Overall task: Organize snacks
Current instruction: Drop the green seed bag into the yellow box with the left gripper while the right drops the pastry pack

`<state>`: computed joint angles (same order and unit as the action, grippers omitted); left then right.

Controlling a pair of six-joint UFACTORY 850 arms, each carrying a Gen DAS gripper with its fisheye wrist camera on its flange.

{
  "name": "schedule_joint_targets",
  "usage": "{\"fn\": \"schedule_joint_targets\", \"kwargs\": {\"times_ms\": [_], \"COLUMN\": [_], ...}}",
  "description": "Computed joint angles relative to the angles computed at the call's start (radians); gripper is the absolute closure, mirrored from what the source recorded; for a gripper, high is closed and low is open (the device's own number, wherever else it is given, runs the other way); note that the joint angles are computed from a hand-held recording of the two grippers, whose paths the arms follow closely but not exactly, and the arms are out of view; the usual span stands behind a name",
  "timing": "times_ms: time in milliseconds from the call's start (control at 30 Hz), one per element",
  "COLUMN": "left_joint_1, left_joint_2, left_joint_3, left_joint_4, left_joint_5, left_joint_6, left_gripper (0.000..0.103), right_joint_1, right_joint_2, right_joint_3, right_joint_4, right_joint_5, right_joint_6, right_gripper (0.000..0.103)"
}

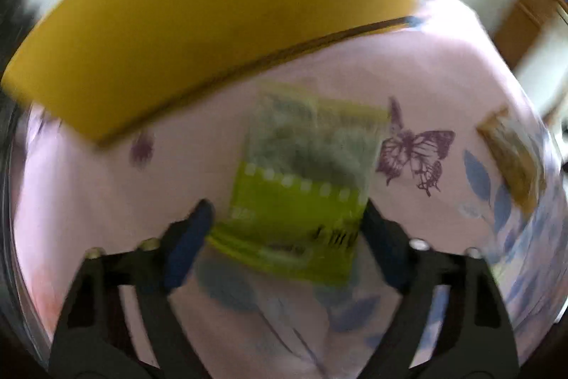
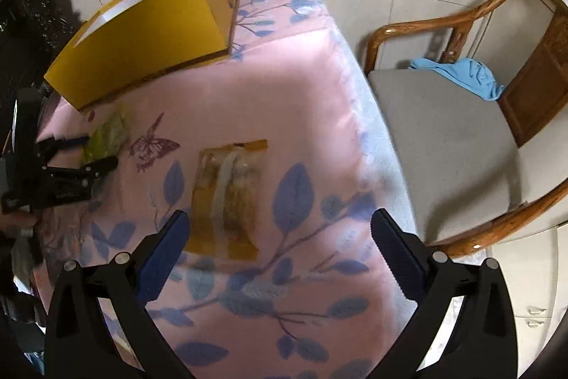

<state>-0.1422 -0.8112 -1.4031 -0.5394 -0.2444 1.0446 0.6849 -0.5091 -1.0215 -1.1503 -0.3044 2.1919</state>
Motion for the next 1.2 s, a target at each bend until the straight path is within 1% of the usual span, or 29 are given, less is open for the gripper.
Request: {"fn": "schedule_joint_targets", "kwargs": {"times_ms": [33, 67, 100, 133, 167, 233, 267, 300, 333, 367, 433, 500, 533, 567, 600, 633, 667, 700, 733, 767, 800, 833, 900, 1000, 1067, 1100, 1133, 1167, 1200], "left_joint_1": [-0.005, -0.012, -0.012, -0.008, 0.007, 0.034, 0.047, 0.065, 0.077, 0.087, 0.097, 0.108, 0.11, 0.112, 0.115, 0.122, 0.133, 0.151, 0.16, 0.161, 0.153, 0.141, 0.116, 0.067, 0.061, 0.061, 0.062, 0.058, 0.055], "left_joint_2": [0.015, 0.036, 0.059, 0.077, 0.097, 0.107, 0.107, 0.105, 0.112, 0.121, 0.145, 0.188, 0.213, 0.229, 0.244, 0.249, 0.239, 0.225, 0.216, 0.213, 0.21, 0.203, 0.16, 0.067, 0.026, 0.002, -0.021, -0.037, -0.031], "left_joint_3": [0.019, 0.049, 0.077, 0.097, 0.118, 0.145, 0.153, 0.161, 0.172, 0.185, 0.212, 0.244, 0.255, 0.267, 0.258, 0.238, 0.2, 0.146, 0.105, 0.072, 0.039, -0.004, -0.103, -0.239, -0.293, -0.324, -0.36, -0.383, -0.373], "left_joint_4": [0.06, 0.079, 0.056, -0.009, -0.114, -0.26, -0.272, -0.291, -0.324, -0.352, -0.385, -0.542, -0.645, -0.727, -0.77, -0.774, -0.75, -0.718, -0.717, -0.743, -0.799, -0.83, -0.767, -0.463, -0.258, -0.159, -0.06, 0.033, 0.122], "left_joint_5": [0.007, 0.013, 0.005, -0.012, -0.052, -0.095, -0.114, -0.136, -0.146, -0.146, -0.111, -0.089, -0.074, -0.071, -0.081, -0.114, -0.179, -0.267, -0.313, -0.321, -0.297, -0.256, -0.18, 0.041, 0.072, 0.065, 0.031, 0.023, 0.056], "left_joint_6": [-0.059, -0.076, -0.057, -0.015, 0.037, 0.111, 0.089, 0.068, 0.088, 0.126, 0.2, 0.38, 0.485, 0.569, 0.612, 0.613, 0.573, 0.502, 0.473, 0.486, 0.54, 0.561, 0.477, 0.163, -0.046, -0.151, -0.256, -0.36, -0.465], "left_gripper": [0.037, 0.037, 0.037, 0.037, 0.037, 0.037, 0.037, 0.037, 0.037, 0.037, 0.037, 0.037, 0.037, 0.037, 0.037, 0.037, 0.037, 0.037, 0.037, 0.037, 0.037, 0.036, 0.036, 0.037, 0.036, 0.035, 0.023, 0.002, 0.002], "right_joint_1": [-0.004, -0.009, -0.01, -0.005, 0.0, -0.001, 0.0, 0.016, 0.023, 0.018, 0.017, 0.03, 0.032, 0.031, 0.034, 0.039, 0.04, 0.028, 0.016, -0.004, -0.017, -0.027, -0.048, -0.097, -0.122, -0.136, -0.148, -0.157, -0.158], "right_joint_2": [-0.016, -0.029, -0.047, -0.061, -0.078, -0.144, -0.178, -0.205, -0.218, -0.219, -0.223, -0.231, -0.221, -0.188, -0.173, -0.162, -0.157, -0.145, -0.124, -0.109, -0.107, -0.116, -0.161, -0.244, -0.29, -0.321, -0.347, -0.37, -0.382], "right_joint_3": [-0.013, -0.023, -0.04, -0.056, -0.079, -0.141, -0.173, -0.222, -0.26, -0.282, -0.313, -0.349, -0.348, -0.329, -0.329, -0.342, -0.359, -0.377, -0.363, -0.381, -0.398, -0.437, -0.546, -0.699, -0.77, -0.813, -0.848, -0.88, -0.902], "right_joint_4": [0.028, 0.051, 0.04, -0.004, -0.02, 0.037, 0.124, 0.169, 0.228, 0.324, 0.435, 0.467, 0.463, 0.417, 0.368, 0.301, 0.251, 0.173, 0.068, -0.037, -0.11, -0.156, -0.143, 0.022, 0.096, 0.15, 0.205, 0.244, 0.254], "right_joint_5": [0.015, 0.025, 0.033, 0.018, -0.007, -0.026, -0.053, -0.121, -0.147, -0.133, -0.133, -0.206, -0.2, -0.152, -0.146, -0.168, -0.186, -0.169, -0.137, -0.102, -0.096, -0.119, -0.197, -0.227, -0.233, -0.217, -0.201, -0.203, -0.228], "right_joint_6": [-0.014, -0.031, -0.007, 0.049, 0.064, -0.032, -0.137, -0.242, -0.346, -0.451, -0.572, -0.609, -0.588, -0.525, -0.478, -0.433, -0.411, -0.361, -0.27, -0.184, -0.14, -0.137, -0.255, -0.44, -0.522, -0.596, -0.664, -0.709, -0.716], "right_gripper": [0.001, 0.001, 0.001, 0.001, 0.001, 0.001, 0.006, 0.026, 0.052, 0.058, 0.06, 0.06, 0.061, 0.061, 0.061, 0.06, 0.06, 0.061, 0.06, 0.06, 0.06, 0.06, 0.061, 0.061, 0.061, 0.059, 0.048, 0.032, 0.001]}}
